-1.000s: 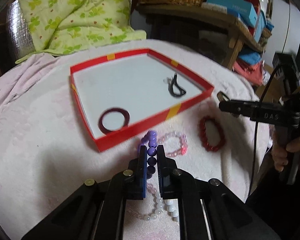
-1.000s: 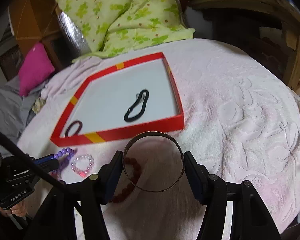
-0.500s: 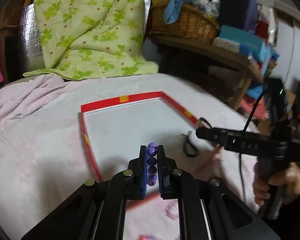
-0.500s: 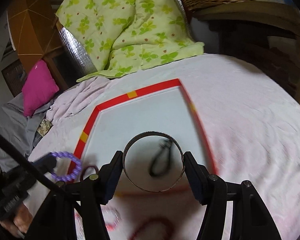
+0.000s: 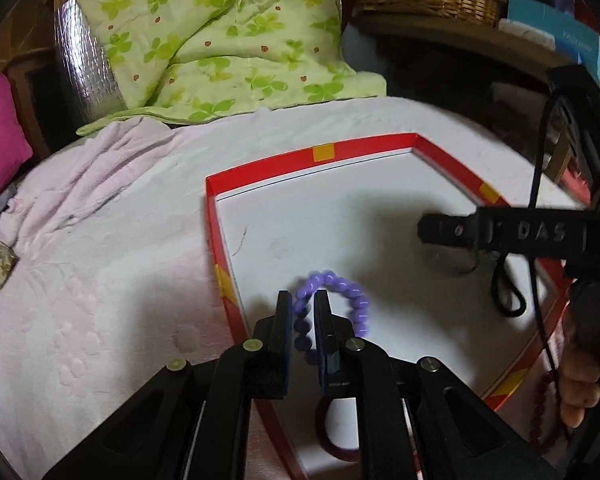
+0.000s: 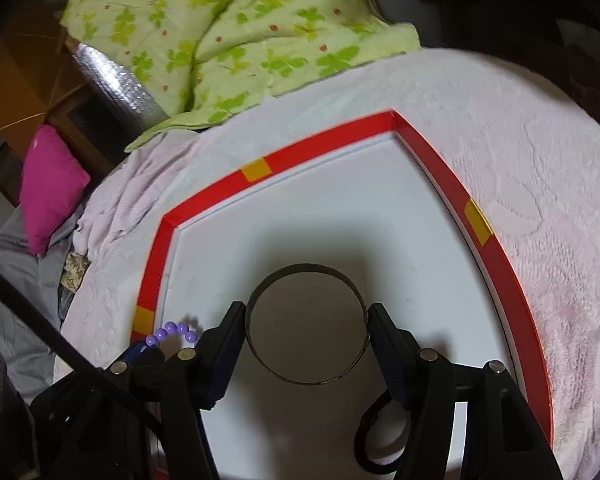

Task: Organize jewelry
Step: 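Lower the purple bracelet and silver bangle into the tray and open both grippers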

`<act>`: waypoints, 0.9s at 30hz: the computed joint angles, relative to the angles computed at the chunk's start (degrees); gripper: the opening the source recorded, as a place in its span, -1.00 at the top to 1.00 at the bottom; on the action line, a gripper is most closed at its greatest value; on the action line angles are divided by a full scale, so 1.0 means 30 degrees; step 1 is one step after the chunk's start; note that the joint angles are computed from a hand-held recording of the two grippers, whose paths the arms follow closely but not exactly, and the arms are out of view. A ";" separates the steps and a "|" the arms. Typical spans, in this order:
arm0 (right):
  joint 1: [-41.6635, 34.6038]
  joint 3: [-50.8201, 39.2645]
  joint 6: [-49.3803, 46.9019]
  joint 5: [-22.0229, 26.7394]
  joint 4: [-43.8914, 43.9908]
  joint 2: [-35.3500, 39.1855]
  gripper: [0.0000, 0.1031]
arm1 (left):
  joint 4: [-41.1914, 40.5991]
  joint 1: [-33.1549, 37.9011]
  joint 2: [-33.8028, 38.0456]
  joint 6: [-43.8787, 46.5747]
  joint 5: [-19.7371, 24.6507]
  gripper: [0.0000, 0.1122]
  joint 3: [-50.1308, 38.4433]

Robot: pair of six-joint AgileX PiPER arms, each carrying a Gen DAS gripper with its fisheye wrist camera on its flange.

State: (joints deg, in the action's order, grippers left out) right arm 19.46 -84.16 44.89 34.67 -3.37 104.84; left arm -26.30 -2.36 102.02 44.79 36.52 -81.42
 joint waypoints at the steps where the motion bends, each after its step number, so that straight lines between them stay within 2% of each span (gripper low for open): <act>1: -0.0096 0.0162 -0.0108 -0.0154 0.0191 -0.0100 -0.31 | 0.0222 -0.0072 -0.0078 -0.0147 -0.0052 0.64 0.0064; 3: -0.0152 0.0429 0.0209 -0.0310 0.0145 -0.0317 -0.34 | 0.0706 -0.0269 -0.0503 -0.0431 -0.0610 0.28 0.0541; 5: -0.0144 0.0576 0.0371 -0.0450 0.0118 -0.0520 -0.34 | 0.1069 -0.0473 -0.1088 -0.0487 -0.1349 0.19 0.1177; 14: 0.0985 0.2503 0.3773 -0.0762 -0.3763 -0.3114 -0.34 | 0.2357 -0.0525 -0.3880 -0.1092 -0.2475 0.17 0.3505; 19: 0.1543 0.3284 0.4941 -0.0828 -0.4873 -0.4285 -0.34 | 0.3853 -0.0379 -0.5298 -0.2463 -0.2414 0.16 0.4612; 27: 0.2882 0.3223 0.6145 -0.0177 -0.6387 -0.4997 -0.34 | 0.3715 0.0371 -0.7065 -0.2415 -0.2308 0.16 0.5715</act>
